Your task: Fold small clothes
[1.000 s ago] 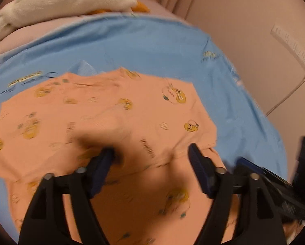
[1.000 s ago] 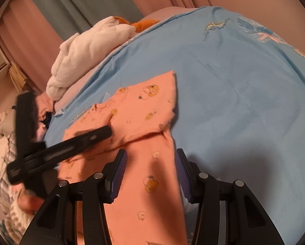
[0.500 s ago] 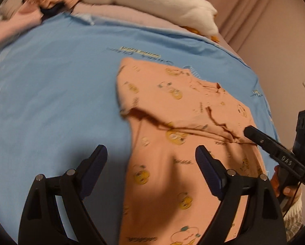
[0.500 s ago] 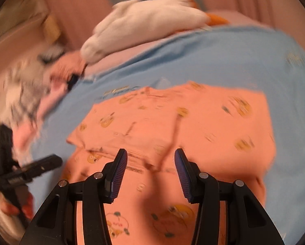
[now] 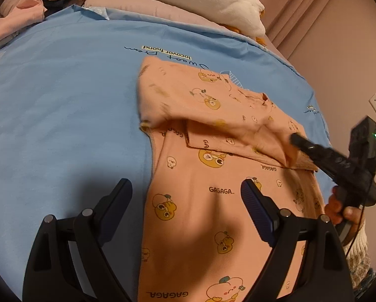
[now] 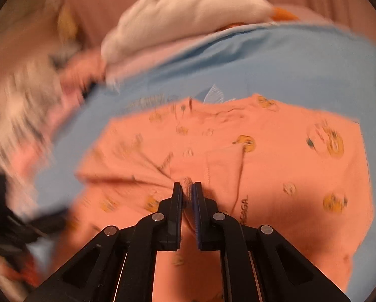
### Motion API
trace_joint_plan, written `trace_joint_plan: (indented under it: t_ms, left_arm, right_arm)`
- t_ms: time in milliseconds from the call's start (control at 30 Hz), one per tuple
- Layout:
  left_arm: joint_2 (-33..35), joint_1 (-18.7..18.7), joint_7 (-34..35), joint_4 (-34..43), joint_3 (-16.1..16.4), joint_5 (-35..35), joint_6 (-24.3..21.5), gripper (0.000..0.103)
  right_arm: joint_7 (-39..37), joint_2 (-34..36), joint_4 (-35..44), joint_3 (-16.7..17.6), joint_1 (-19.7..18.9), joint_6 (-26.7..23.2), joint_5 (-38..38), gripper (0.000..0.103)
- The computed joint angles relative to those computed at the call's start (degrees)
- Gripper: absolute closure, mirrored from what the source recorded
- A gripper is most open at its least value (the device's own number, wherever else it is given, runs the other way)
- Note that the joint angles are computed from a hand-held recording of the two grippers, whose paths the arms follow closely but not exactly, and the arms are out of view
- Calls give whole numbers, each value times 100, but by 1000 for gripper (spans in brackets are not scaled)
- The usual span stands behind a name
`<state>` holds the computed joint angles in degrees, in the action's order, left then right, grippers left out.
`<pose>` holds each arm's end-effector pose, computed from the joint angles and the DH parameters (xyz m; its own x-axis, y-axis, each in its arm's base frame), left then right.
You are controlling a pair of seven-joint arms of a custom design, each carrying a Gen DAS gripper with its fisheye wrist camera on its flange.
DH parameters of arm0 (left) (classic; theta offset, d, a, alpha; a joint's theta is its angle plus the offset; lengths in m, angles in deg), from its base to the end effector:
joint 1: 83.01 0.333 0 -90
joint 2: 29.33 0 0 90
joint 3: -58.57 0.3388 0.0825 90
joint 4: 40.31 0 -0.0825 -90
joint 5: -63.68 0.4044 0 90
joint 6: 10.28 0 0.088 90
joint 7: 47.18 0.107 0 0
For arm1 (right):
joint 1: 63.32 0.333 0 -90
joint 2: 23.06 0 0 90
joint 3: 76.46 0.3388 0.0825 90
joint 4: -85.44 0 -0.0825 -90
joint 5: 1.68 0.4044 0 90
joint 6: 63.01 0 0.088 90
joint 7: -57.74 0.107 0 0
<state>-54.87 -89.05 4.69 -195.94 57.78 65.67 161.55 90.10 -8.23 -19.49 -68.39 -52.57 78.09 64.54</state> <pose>0.4244 -0.0535 0.4556 0.3446 -0.8561 0.3851 -0.6653 -0.5121 -0.5432 0.6451 0.2111 0.4435 0.5866 -0.6474 -0.4866 -0.7382 -0.1803 -0.6500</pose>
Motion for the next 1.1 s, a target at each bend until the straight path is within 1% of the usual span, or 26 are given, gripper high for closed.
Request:
trace_joint_plan:
  t_ms: [33, 100, 133, 200, 233, 300, 333, 367, 400, 433, 467, 500, 567, 600, 633, 667, 700, 733, 767, 833, 900, 967, 1033, 1100]
  left_arm:
    - [15, -30, 13, 1, 25, -17, 0, 15]
    - [58, -68, 33, 16, 57, -50, 10, 15]
    - [80, -75, 35, 20, 62, -64, 17, 15]
    - [107, -67, 28, 37, 54, -76, -13, 15]
    - [124, -79, 38, 47, 65, -91, -22, 15]
    - [147, -45, 43, 75, 37, -76, -73, 15]
    - [151, -10, 30, 89, 3, -54, -101, 15]
    - [152, 22, 13, 97, -28, -35, -120, 15]
    - [154, 48, -7, 102, -53, -20, -129, 15]
    - [155, 87, -35, 117, -86, 7, -156, 15]
    - [156, 102, -48, 125, -98, 22, -176, 15]
    - [159, 118, -58, 139, -110, 40, -203, 15]
    - [156, 156, -84, 147, -145, 86, -235, 15]
    - [161, 159, -90, 155, -147, 96, -255, 15]
    - [162, 156, -96, 156, -144, 98, -264, 15]
    - [160, 165, -113, 159, -155, 106, -277, 15]
    - [161, 168, -121, 164, -158, 113, -288, 15]
    - [161, 165, -118, 171, -154, 118, -298, 15]
    - [157, 168, -121, 174, -154, 124, -309, 15]
    - [136, 201, -137, 179, -171, 157, -341, 15]
    - [112, 240, -163, 170, -187, 190, -351, 15]
    - [104, 242, -175, 157, -184, 201, -340, 15]
    - [105, 239, -190, 153, -186, 208, -338, 15]
    - [123, 220, -189, 162, -174, 199, -342, 15]
  right_arm:
    - [24, -31, -40, -17, -68, -17, 161, 94]
    - [122, -52, -79, -71, -275, -356, 571, 94]
    - [186, -94, -161, -119, -369, -431, 787, 94]
    - [316, -168, -296, -194, -395, -289, 927, 94]
    - [383, -194, -372, -239, -442, -300, 1016, 94]
    - [590, -149, -375, -295, -474, -416, 957, 94]
    - [758, -62, -310, -324, -536, -692, 888, 90]
    - [869, -7, -239, -329, -571, -849, 847, 79]
    - [1007, 74, -159, -327, -608, -1023, 817, 71]
    - [1096, 130, -87, -316, -607, -1059, 768, 59]
    - [1129, 165, -33, -311, -610, -1054, 709, 59]
    - [1186, 185, 11, -299, -557, -942, 567, 59]
    - [1484, 260, 156, -304, -412, -720, 24, 59]
    - [1502, 281, 182, -280, -412, -704, -74, 59]
    - [1504, 314, 246, -252, -385, -661, -205, 59]
    - [1482, 331, 266, -226, -382, -619, -268, 62]
    - [1444, 332, 282, -206, -358, -537, -369, 69]
    - [1391, 304, 270, -195, -304, -413, -545, 90]
    - [1382, 327, 305, -180, -291, -366, -627, 95]
    - [1195, 242, 254, -130, -318, -256, -612, 96]
    - [907, 109, 193, -89, -391, -104, -332, 96]
    - [791, 7, 175, -116, -418, 91, -120, 96]
    - [906, -50, 153, -214, -365, 356, -338, 96]
    - [1225, -5, 178, -297, -303, 459, -776, 96]
